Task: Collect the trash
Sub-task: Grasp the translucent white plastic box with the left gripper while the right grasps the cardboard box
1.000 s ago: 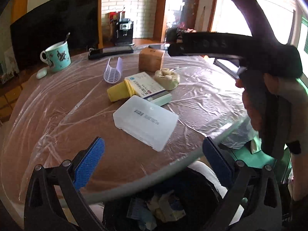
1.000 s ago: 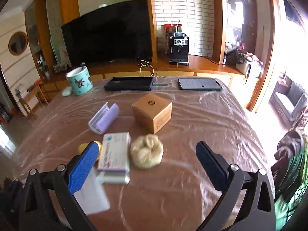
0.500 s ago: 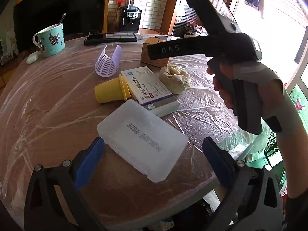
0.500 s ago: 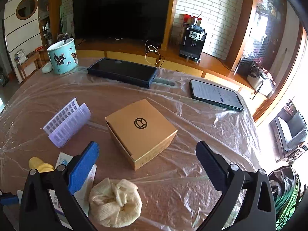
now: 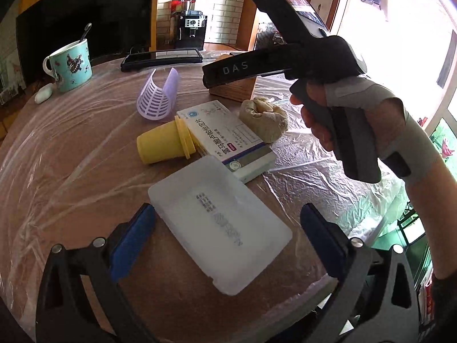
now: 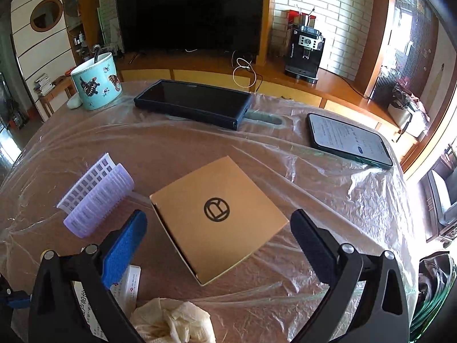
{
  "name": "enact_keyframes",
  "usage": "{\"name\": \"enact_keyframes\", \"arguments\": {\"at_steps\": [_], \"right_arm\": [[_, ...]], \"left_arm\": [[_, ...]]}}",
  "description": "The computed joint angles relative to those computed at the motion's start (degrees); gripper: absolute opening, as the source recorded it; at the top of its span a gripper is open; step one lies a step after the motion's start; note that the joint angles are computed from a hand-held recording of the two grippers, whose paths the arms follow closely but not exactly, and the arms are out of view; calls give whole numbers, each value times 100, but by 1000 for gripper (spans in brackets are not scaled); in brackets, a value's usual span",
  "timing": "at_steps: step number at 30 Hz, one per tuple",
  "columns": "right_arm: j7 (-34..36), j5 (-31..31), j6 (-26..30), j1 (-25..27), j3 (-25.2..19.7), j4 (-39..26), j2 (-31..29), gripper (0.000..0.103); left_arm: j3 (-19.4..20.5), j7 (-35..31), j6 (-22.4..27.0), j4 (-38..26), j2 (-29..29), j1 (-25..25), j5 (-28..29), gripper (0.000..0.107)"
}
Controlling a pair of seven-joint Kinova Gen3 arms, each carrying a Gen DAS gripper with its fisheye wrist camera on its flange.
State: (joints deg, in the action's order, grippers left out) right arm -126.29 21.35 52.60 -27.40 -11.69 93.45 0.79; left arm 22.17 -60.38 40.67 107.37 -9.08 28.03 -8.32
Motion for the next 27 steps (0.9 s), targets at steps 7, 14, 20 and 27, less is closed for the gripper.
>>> {"name": "enact_keyframes", "arguments": {"at_steps": [7,14,20,27], "right_arm": [[137,-345,-56,90,56,33,-18,79],[-278,-164,-214,125,-2,226,-276,78],[-681,129,-164,196,-211,276,-502,78],[-972,325,-95,245,-512,338,-812,78]], "left_arm": [[212,292,141,-53,26,-32,-442,76],[-92,-79,-6,81,-127,11,-52,56],[-232,-470,-137,254,-322,-76,299,56],[-225,-729,-108,308,-536,-296,529,56]]}}
